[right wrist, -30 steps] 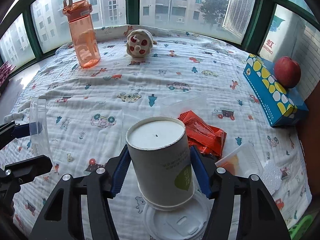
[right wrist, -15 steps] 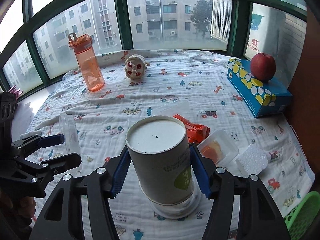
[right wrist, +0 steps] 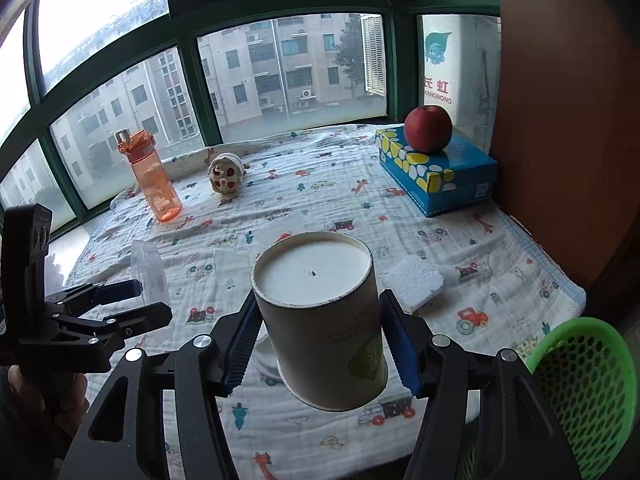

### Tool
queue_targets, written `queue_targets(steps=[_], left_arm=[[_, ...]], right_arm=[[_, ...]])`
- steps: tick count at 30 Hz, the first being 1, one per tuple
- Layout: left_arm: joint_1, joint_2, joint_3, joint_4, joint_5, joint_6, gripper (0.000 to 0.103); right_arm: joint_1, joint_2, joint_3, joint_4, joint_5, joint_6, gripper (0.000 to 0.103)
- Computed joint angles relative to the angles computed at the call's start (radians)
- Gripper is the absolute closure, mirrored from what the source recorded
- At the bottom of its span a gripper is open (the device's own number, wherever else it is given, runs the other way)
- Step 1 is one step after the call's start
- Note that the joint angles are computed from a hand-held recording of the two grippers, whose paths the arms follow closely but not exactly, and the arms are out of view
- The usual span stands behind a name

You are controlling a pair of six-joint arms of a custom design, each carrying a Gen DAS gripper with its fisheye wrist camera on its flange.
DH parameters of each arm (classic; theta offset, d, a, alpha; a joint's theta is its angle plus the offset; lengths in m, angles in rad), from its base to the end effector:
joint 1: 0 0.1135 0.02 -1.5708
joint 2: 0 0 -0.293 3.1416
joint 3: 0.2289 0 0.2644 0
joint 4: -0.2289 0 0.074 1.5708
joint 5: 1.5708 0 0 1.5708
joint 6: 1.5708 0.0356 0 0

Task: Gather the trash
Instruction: 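Carry the white paper cup into the green basket and open the right tool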

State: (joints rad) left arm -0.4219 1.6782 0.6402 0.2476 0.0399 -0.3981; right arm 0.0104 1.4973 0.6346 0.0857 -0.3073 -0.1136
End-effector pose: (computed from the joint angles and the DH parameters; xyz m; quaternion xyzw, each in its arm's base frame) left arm 0.2831 -0.1286 0.1356 0.0186 0.9245 -0.1685 0.3414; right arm 0.2884 0.0138 0.1735 -0.1155 0.9060 0.1213 0.3888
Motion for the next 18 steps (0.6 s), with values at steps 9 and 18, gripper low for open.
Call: queue_targets(steps=[9, 18], left_arm=[[-0.152, 0.041, 0.100, -0.049, -0.033, -0.035, 0.011], [-0.282, 0.110, 0.223, -0.107, -0.065, -0.047, 0.011]], right_arm=[[-0.231, -0.099, -0.074, -0.049, -0.063, -0.084, 0.046], [-0.492, -0.099, -0.099, -0.085, -0.154, -0.189, 0.046]])
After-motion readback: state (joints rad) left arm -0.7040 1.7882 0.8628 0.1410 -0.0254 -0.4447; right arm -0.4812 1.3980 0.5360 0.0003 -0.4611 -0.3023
